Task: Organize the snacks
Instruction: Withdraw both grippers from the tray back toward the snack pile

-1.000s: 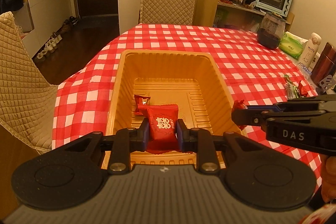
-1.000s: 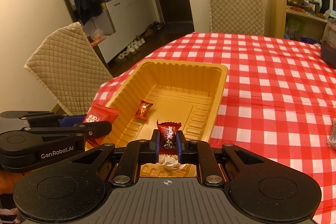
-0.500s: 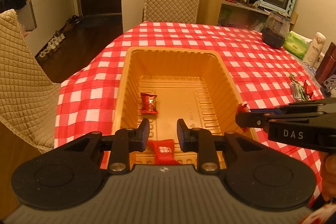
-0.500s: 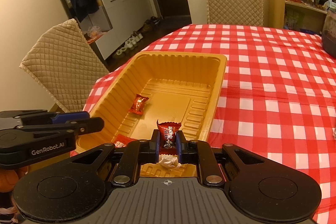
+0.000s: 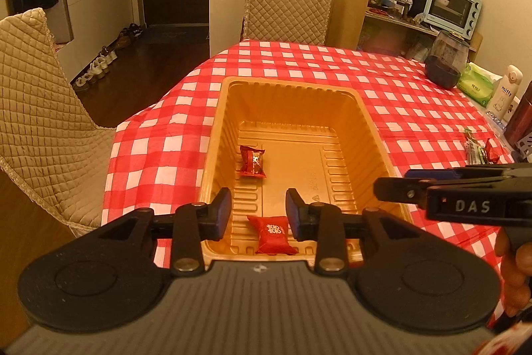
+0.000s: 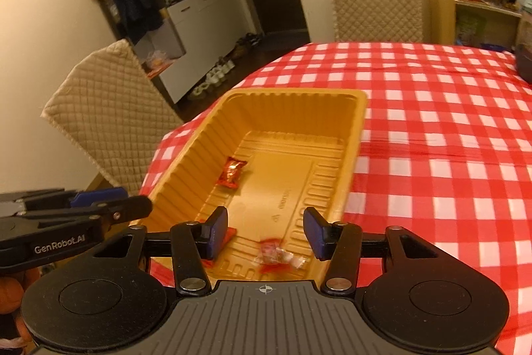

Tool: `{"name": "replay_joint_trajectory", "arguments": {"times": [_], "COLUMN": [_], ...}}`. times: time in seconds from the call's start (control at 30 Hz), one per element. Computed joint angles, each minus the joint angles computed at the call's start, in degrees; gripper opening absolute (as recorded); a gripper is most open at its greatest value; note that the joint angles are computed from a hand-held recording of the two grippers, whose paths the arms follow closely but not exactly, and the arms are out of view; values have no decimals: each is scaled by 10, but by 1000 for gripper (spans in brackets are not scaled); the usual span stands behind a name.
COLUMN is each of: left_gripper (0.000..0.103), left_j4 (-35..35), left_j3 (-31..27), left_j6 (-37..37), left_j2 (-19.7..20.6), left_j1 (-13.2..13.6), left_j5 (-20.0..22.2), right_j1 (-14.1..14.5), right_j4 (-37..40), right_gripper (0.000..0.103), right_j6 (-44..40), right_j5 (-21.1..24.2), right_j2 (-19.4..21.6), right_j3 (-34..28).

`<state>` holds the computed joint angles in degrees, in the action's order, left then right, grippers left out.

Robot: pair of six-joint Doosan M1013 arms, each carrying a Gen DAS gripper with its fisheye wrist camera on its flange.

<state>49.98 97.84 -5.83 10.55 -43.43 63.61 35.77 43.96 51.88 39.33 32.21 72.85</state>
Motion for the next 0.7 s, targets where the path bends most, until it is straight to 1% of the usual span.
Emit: {"name": "replay_joint_trajectory", "arguments": {"times": [0.1, 0.23, 0.33, 0.4, 0.6, 0.7], "left_gripper": [33, 41, 43, 47, 55, 61], "left_j4": [0, 1, 3, 4, 6, 8], "left_j3": [-4, -11, -21, -29, -54, -69], "left_j6": [-4, -12, -7, -5, -5, 0], "left_j2": [2, 4, 9, 13, 24, 32], "left_j1": [-4, -12, -17, -21, -33, -39], "left_j5": [1, 3, 4, 6, 7, 8], "right_j1": [-4, -13, -22, -28, -44, -52], "right_j4": [-18, -46, -66, -76, -82, -77], "right_gripper": [51, 51, 51, 51, 51, 51], "right_j6": [15, 52, 77, 93, 108, 109], "right_j5": [-12, -28, -44, -52, -77, -87], "right_j2": [-9, -26, -42, -52, -83, -97], "right_j3": [10, 30, 48, 60, 90, 103]}}
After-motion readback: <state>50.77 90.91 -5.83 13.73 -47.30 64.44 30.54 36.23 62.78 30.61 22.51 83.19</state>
